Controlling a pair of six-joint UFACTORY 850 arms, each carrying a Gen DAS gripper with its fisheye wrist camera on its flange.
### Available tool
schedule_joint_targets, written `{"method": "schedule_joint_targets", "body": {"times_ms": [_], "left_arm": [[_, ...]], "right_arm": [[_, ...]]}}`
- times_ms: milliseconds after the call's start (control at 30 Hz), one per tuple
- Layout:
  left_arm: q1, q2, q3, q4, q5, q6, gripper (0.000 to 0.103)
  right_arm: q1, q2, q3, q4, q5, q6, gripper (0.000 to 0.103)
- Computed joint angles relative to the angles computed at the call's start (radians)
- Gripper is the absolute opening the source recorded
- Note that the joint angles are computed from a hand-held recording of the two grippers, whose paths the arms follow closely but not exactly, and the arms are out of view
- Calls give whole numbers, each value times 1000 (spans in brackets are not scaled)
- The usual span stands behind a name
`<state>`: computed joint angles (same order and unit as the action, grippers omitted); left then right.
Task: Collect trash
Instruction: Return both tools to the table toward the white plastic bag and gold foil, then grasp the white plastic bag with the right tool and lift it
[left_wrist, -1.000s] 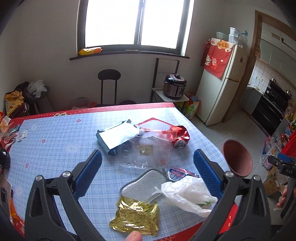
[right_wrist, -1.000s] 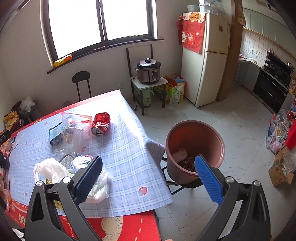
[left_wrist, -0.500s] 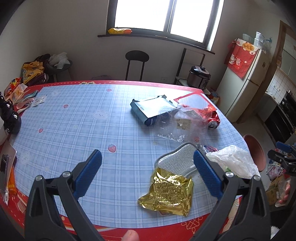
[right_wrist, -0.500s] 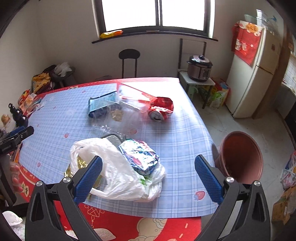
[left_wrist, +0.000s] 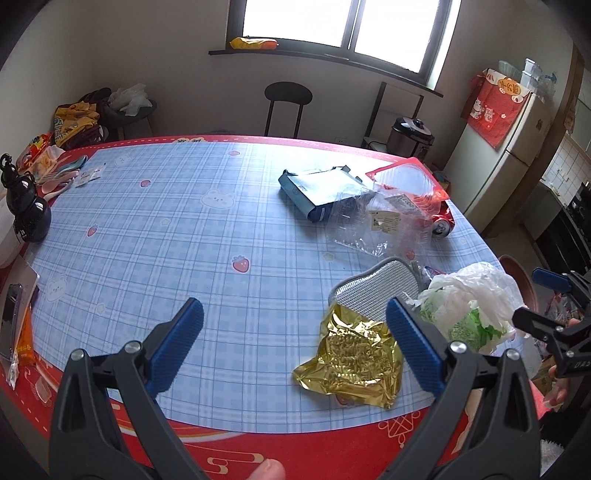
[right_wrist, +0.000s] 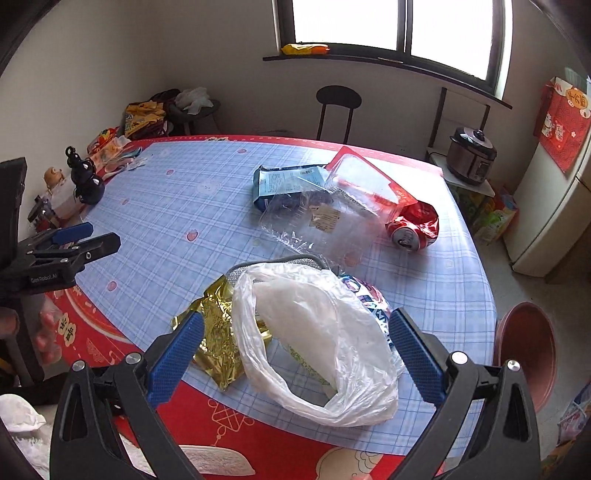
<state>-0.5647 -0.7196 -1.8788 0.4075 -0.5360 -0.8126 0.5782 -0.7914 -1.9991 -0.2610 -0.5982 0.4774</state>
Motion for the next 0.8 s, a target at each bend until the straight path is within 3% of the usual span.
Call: {"method": "schedule_joint_targets", "body": {"times_ms": [233, 600, 800], "left_arm": [[-12, -26, -13, -130, 6, 144, 97], [-11, -49, -44, -171, -6, 176, 97], [-10, -65, -61, -191, -14, 185, 97]], "right_arm": [[15, -99, -95, -117, -185, 49, 98], [-14, 47, 81, -55, -19, 70, 98], [-57, 133, 130, -115, 82, 125, 98]]}}
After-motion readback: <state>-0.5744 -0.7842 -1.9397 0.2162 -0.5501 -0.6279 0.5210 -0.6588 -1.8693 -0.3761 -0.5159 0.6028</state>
